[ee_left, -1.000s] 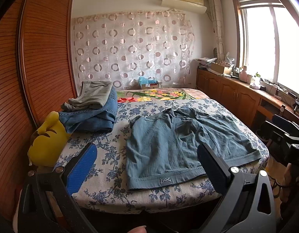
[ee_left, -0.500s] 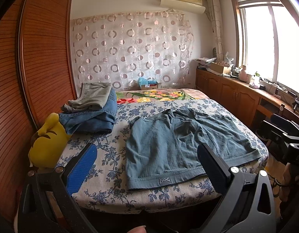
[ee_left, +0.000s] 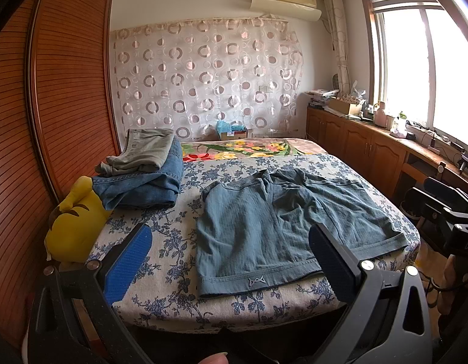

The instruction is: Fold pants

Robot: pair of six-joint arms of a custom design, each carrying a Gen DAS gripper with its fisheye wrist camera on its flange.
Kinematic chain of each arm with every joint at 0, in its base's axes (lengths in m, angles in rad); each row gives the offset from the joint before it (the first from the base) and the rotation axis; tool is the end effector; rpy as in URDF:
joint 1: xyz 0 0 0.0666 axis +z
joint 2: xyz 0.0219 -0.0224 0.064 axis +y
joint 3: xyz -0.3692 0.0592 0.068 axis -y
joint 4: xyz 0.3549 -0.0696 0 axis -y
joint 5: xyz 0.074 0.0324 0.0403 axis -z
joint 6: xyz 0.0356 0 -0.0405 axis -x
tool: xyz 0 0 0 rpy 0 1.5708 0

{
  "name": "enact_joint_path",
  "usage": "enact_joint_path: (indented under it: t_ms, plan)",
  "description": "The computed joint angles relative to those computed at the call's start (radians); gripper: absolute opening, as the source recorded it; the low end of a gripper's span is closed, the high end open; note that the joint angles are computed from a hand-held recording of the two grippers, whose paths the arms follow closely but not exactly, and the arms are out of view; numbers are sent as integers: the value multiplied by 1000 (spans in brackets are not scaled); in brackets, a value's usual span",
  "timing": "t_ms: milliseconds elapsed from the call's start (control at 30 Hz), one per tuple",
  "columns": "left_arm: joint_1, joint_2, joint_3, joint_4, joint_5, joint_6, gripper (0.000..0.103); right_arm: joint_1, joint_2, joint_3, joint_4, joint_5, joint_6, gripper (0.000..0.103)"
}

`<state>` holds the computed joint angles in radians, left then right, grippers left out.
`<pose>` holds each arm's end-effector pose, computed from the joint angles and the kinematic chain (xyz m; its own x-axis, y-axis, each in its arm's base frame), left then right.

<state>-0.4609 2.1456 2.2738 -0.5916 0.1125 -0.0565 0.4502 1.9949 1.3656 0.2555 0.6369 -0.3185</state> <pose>0.6514 -0.3284 0.3998 -0.3697 0.2462 -0.8959 0.5536 0.8328 0.0004 0.5660 0.2496 0.1926 -0.2657 0.1512 -0.9521 0.2441 0.9660 0.0853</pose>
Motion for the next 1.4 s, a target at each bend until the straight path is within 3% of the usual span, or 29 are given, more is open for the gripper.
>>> enact_joint_path:
  t_ms: [933, 1200, 1400]
  plan:
    - [-1, -1, -1, 0, -4, -3, 103, 1, -3, -2, -3, 6, -5, 103]
    - [13, -54, -92, 26, 15, -8, 103, -1, -3, -2, -4, 4, -8, 103]
    - [-5, -6, -21, -19, 21, -3, 103, -5, -7, -8, -14, -1, -13, 103]
